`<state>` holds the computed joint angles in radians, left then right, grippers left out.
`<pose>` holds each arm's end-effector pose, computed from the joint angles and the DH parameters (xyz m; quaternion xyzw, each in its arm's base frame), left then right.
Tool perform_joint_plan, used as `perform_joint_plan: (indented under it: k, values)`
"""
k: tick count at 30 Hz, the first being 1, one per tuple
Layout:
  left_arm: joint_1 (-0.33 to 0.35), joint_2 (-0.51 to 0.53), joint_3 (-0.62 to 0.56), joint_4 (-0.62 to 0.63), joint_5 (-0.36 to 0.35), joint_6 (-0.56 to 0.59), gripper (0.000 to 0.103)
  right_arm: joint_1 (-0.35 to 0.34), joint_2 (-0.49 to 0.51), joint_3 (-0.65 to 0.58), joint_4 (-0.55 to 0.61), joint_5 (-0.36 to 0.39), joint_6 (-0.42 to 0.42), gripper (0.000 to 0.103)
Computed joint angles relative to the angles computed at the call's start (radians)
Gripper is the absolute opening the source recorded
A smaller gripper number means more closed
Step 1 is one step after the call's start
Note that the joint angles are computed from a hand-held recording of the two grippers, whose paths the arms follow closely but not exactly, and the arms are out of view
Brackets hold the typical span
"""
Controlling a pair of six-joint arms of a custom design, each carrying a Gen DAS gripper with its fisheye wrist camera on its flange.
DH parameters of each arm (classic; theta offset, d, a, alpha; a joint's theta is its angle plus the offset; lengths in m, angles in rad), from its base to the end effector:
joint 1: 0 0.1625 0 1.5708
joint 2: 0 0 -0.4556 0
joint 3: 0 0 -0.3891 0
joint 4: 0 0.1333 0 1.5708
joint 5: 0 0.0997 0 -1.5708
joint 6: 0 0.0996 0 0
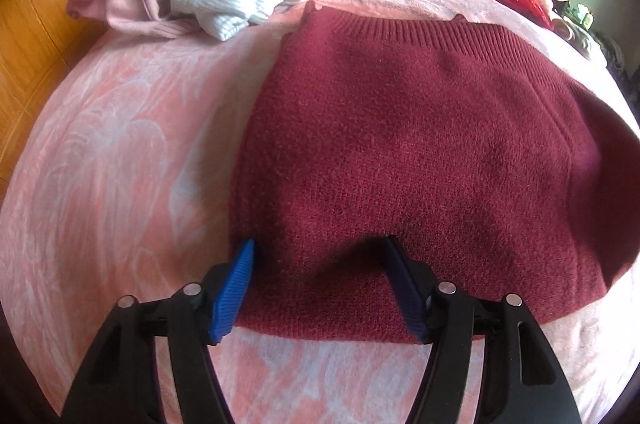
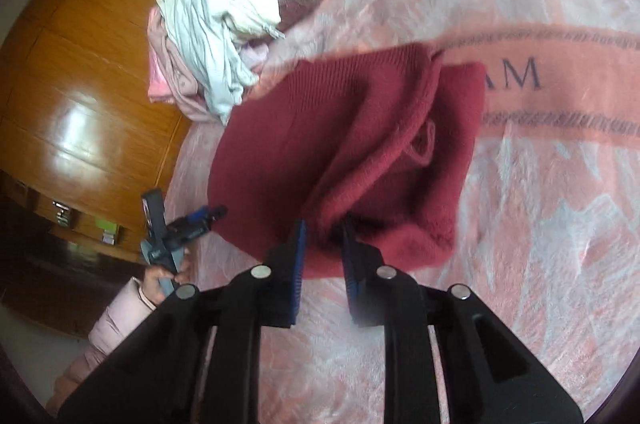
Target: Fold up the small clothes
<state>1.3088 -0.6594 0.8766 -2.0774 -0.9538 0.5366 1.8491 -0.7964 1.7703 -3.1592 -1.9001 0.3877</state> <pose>-0.0380 -0.8789 0.3084 0.3262 0.8857 -0.0950 0.3164 0.2821 -0.6194 0.1468 -0.1009 -0.9362 0.3330 0.0501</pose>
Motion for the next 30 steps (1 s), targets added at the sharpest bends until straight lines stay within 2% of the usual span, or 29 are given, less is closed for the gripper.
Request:
perform_joint_plan:
  k: [2, 6, 8, 11, 12, 15, 16, 18, 21, 23, 30]
  values:
    - [-0.003, 0.0, 0.005, -0.007, 0.008, 0.001, 0.067, -0.001, 0.002, -0.008, 0.027, -0.033, -0.009, 0.031]
    - [-0.003, 0.0, -0.009, 0.02, -0.002, -0.011, 0.068, -0.016, 0.001, 0.006, 0.108, -0.103, 0.003, 0.031]
    - [0.001, 0.003, -0.032, 0.052, -0.02, -0.03, 0.068, -0.025, -0.01, 0.032, 0.111, -0.106, -0.002, 0.033]
    - [0.008, 0.004, -0.062, 0.095, -0.049, -0.052, 0.069, -0.032, -0.036, 0.096, 0.043, -0.081, -0.07, 0.059]
    - [0.01, 0.003, -0.066, 0.1, -0.055, -0.051, 0.069, -0.023, -0.035, 0.1, 0.039, -0.107, -0.101, 0.062]
    - [0.012, 0.005, -0.067, 0.098, -0.055, -0.051, 0.069, -0.017, -0.018, 0.087, 0.075, -0.104, -0.16, 0.062]
    - [0.012, 0.005, -0.064, 0.094, -0.053, -0.055, 0.069, -0.011, -0.006, 0.074, 0.105, -0.133, -0.173, 0.062]
    - [0.01, 0.002, -0.054, 0.083, -0.047, -0.05, 0.069, -0.008, 0.015, 0.045, 0.176, -0.168, -0.185, 0.055]
    - [0.007, -0.006, -0.028, 0.058, -0.037, -0.035, 0.07, -0.01, 0.058, -0.01, 0.253, -0.217, -0.184, 0.052]
    - [0.006, -0.008, -0.018, 0.047, -0.034, -0.025, 0.071, -0.015, 0.075, -0.031, 0.247, -0.214, -0.184, 0.052]
    - [0.006, -0.01, -0.011, 0.041, -0.032, -0.022, 0.073, 0.008, 0.132, -0.117, 0.28, -0.306, -0.228, 0.051]
